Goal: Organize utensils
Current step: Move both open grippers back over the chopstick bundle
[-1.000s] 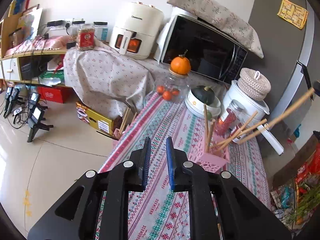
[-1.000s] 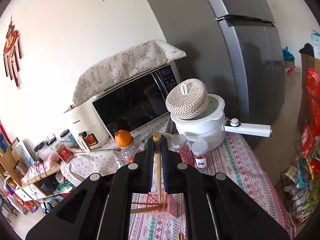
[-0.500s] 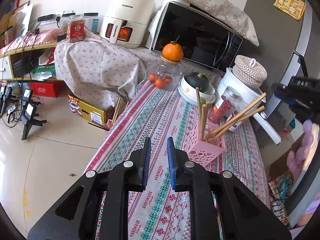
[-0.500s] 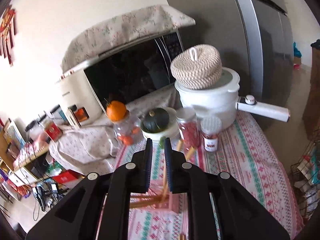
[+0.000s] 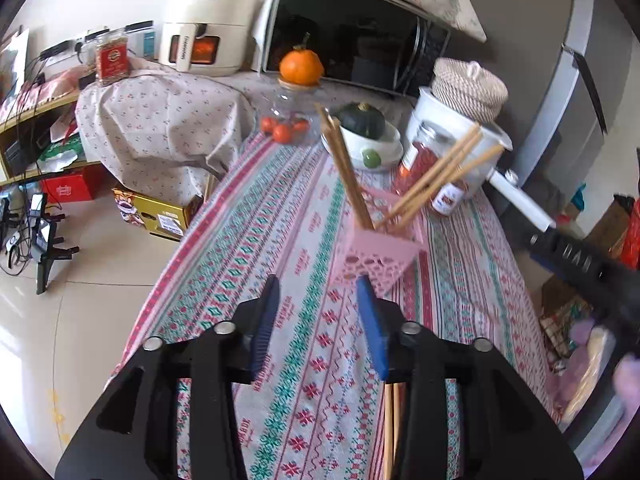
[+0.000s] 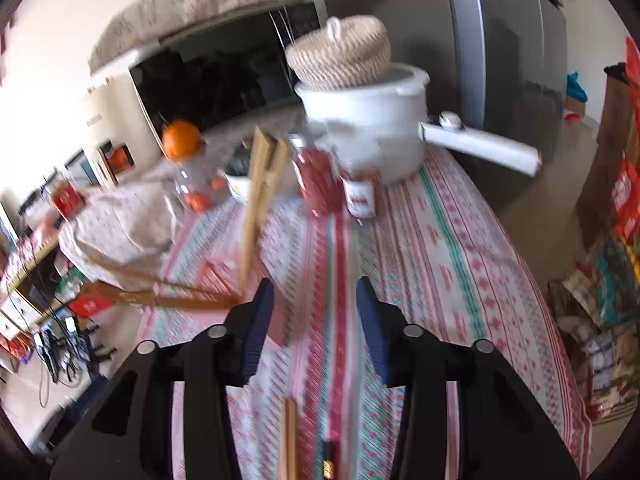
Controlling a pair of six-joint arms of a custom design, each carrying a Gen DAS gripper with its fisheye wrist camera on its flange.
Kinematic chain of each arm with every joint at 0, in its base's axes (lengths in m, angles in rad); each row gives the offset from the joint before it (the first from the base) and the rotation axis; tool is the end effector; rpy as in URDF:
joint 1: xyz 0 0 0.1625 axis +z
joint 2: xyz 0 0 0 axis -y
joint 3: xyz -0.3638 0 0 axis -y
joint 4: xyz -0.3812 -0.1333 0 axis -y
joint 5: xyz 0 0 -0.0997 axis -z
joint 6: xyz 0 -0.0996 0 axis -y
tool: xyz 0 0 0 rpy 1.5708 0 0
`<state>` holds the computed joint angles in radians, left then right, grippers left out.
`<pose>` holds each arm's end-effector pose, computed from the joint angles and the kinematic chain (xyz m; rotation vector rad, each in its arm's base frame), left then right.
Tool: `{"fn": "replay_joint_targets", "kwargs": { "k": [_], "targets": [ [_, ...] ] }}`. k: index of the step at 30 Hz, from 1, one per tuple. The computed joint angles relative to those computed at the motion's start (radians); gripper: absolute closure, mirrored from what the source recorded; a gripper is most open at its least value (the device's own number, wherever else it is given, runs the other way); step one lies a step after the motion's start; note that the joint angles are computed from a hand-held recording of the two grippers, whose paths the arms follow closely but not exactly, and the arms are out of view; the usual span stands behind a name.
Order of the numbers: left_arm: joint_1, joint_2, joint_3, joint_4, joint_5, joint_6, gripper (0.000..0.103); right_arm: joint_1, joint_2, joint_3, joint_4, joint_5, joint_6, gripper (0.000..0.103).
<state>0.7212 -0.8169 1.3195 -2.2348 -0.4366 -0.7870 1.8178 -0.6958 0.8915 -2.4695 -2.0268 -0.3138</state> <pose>-0.3693 -0.6223 0.2185 -0.0447 2.2162 -1.1515 0.2792 -0.7413 0.3178 0.4923 -2.4859 0.9059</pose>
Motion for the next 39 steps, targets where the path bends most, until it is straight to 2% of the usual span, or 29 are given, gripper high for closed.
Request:
{"fn": "replay_joint_targets", "kwargs": {
  "k": [2,4,8,11,14,18,24,30,39],
  "targets": [
    [-0.002,0.011,-0.005,0.01,0.004,-0.003,0.046,-0.009,-0.023,0.052,-0.023,-0.026,-0.025,0.053],
    [-0.004,0.022,-0.01,0.022,0.007,-0.004,0.038,-0.016,-0.046,0.099,-0.042,-0.047,-0.044,0.043],
    [0.0,0.043,-0.034,0.065,-0.022,-0.024,0.022,-0.035,-0.088,0.171,-0.026,-0.089,-0.044,0.034],
    [0.01,0.059,-0.067,0.125,-0.068,-0.059,0.015,-0.048,-0.116,0.215,-0.003,-0.128,-0.037,0.025],
    [0.026,0.072,-0.099,0.202,-0.117,-0.111,0.009,-0.066,-0.156,0.258,0.053,-0.13,-0.005,0.015],
    [0.049,0.085,-0.135,0.295,-0.165,-0.183,0.008,-0.092,-0.199,0.288,0.158,-0.124,0.051,0.013],
    [0.086,0.096,-0.167,0.352,-0.261,-0.253,0.007,-0.12,-0.257,0.348,0.217,-0.123,0.071,0.013],
    [0.118,0.103,-0.187,0.397,-0.349,-0.318,0.007,-0.147,-0.317,0.384,0.27,-0.082,0.112,0.012],
    [0.126,0.128,-0.223,0.442,-0.362,-0.333,0.007,-0.173,-0.36,0.399,0.291,-0.06,0.128,0.012]
  ]
}}
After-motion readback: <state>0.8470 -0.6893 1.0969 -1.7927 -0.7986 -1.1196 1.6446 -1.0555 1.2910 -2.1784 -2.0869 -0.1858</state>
